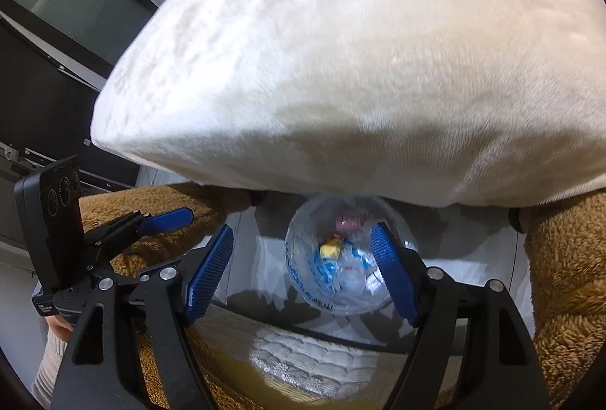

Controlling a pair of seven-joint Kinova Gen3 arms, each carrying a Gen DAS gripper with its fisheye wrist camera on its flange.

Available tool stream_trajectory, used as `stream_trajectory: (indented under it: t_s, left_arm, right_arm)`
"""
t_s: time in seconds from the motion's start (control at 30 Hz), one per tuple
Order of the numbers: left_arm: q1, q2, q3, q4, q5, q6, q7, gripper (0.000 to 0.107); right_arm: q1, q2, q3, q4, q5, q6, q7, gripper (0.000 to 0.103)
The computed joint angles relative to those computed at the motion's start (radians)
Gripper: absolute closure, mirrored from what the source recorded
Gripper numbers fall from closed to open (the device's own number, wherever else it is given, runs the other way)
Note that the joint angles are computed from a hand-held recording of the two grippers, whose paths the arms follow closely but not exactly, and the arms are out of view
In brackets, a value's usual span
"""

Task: Collect trash
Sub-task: 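Raise both tools back over the bed toward the remaining trash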

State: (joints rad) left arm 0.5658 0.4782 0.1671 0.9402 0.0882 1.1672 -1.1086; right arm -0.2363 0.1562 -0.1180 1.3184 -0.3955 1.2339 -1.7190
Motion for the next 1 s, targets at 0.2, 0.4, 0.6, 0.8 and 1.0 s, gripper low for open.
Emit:
stream_trajectory:
  t_s: [0.2, 0.4, 0.6, 0.8, 1.0]
  left_arm:
    - [0.005, -0.072, -0.011, 0.083, -0.039, -0.146, -0.009, 0.027]
    - [0.022, -0.102, -0.024, 0.095, -0.118, -0.250, -0.010, 0.027]
    - [0.002, -0.059, -0.032, -0.009, -0.139, -0.231, -0.025, 0.027]
    - [-0.010, -0.017, -0.061, -0.122, -0.167, -0.207, -0.049, 0.027]
    - [-0.057, 0.048, -0.074, -0.252, -0.145, -0.180, -0.077, 0.027]
  right_arm:
    - [0.002, -0.102, 0.003, 0.081, 0.001, -0.148, 0.095, 0.028]
    - [0.001, -0.144, 0.016, 0.107, -0.024, -0.273, 0.175, 0.028]
    - [-0.003, -0.097, 0.018, 0.019, 0.011, -0.296, 0.195, 0.028]
    - [0.002, -0.006, 0.011, -0.107, 0.050, -0.267, 0.197, 0.028]
    - [-0.001, 0.097, 0.002, -0.246, 0.102, -0.235, 0.207, 0.028]
